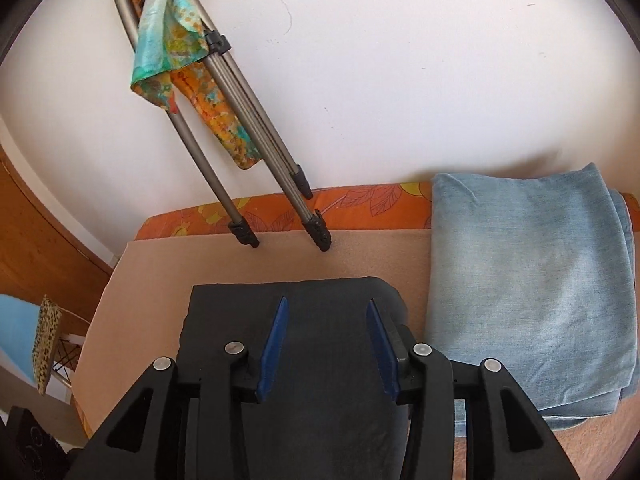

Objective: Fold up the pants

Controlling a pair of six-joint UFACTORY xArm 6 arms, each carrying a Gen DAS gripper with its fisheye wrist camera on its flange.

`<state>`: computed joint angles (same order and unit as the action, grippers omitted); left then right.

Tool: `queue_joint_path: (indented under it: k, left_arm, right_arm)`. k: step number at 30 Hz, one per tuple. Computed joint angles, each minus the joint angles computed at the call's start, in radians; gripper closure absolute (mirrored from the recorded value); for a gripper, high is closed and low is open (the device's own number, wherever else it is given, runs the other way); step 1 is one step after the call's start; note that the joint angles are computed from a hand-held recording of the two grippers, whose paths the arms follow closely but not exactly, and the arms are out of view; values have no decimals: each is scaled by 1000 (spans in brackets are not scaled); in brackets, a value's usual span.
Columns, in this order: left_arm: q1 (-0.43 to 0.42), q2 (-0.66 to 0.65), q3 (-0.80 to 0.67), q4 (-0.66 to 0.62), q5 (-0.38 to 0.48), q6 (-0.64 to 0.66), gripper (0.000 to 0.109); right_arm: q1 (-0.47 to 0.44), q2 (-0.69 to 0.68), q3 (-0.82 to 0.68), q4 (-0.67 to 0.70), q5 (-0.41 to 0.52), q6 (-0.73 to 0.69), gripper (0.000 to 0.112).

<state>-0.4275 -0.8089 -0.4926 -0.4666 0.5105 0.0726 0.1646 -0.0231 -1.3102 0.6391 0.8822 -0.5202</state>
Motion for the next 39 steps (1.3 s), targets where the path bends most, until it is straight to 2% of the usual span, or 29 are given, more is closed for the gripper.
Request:
queue_joint_path:
  k: [4, 7, 12, 19, 22, 24, 25, 26, 29, 35, 39]
  left_arm:
    - [146, -187, 110, 23, 123, -8, 68]
    - [232, -288, 187, -34, 217, 9, 68]
    - [321, -280, 210, -151, 299, 69, 68]
    - [298, -236, 212, -239, 288, 78, 68]
    - [291, -267, 235, -261, 288, 72, 68]
    - [280, -271, 247, -275, 264, 74, 75]
    - [272, -275, 252, -274, 252, 71, 84]
    - [260, -270, 256, -268, 232, 70, 99]
    - [238, -269, 258, -279, 210, 83, 101]
    - [148, -293, 262, -182, 169, 26, 102]
    - [82, -291, 245, -89, 186, -35, 103]
  right_arm:
    - [76, -15, -4, 1, 35, -15, 68]
    - [144, 7, -30, -8, 49, 7, 68]
    - [258, 90, -113, -87, 81, 78, 68]
    - [338, 206, -203, -139, 85, 162, 68]
    - [359, 247, -238, -191, 89, 202, 69]
    - [367, 268, -250, -220, 89, 231, 69]
    - [368, 279, -256, -226, 89, 242, 70]
    - [369, 290, -261, -235, 85, 256, 72]
    - [363, 312, -262, -239, 66, 286, 72]
    - [350, 349, -257, -212, 32, 302, 76]
    - [334, 348, -244, -157, 13, 284, 79]
